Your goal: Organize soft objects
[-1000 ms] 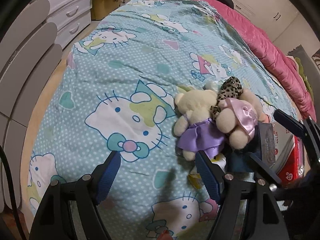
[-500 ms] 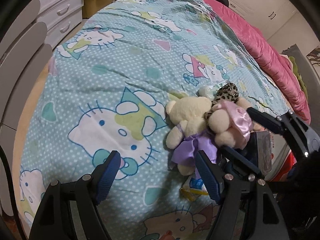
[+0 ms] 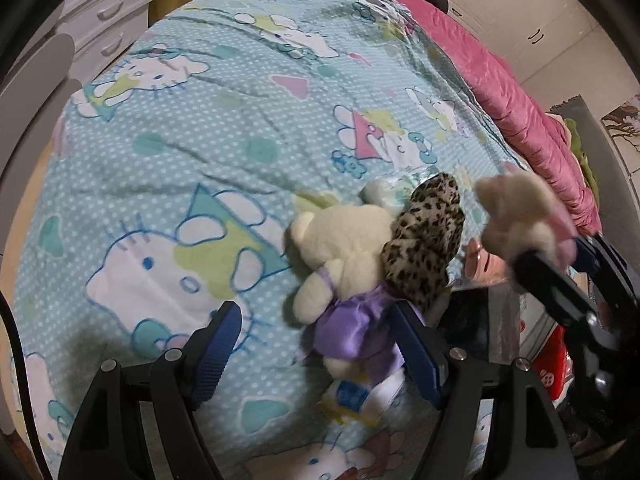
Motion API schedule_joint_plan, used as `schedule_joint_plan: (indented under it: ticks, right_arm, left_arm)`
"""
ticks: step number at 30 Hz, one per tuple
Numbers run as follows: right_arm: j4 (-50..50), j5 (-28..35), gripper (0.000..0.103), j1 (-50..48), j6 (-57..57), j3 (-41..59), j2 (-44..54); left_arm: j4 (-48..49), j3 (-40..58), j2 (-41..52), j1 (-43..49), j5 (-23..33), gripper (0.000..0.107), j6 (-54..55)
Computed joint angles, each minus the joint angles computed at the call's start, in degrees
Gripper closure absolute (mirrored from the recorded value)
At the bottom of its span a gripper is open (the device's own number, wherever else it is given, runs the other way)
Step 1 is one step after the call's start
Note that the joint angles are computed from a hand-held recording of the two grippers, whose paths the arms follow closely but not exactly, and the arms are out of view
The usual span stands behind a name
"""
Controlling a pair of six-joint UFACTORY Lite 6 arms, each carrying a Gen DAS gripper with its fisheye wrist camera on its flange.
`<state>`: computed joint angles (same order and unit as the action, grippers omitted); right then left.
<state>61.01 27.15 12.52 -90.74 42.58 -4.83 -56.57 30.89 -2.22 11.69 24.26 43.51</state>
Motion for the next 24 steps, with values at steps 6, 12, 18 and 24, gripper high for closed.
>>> schedule_joint_plan:
  ticks: [6,12,18,24]
  right_arm:
    - [-2.1,2.9,0.061,-4.3,2.2,0.0,-2.9]
    - [-2.3,5.3,0.061,-7.1,2.4,-0.6,-5.1]
    - [-2.7,6.8,0.061,-8.8,3.6,-2.3,-8.1]
    - [-5.5,9.3,0.061,-10.7,7.8,-4.1,-11.6]
  left_arm:
    - [-5.3,2.8,5.6,-2.5,0.4,0.039,4.4]
    - [-9.9,2.3,6.0,-1.8,1.2,0.057,10.7]
    - [-12.1,0.9,5.6,0.3,2.8,0.063,14.3]
    - [4.5,-4.0,-7.6,-3.5,-1.7,0.063,-3.5]
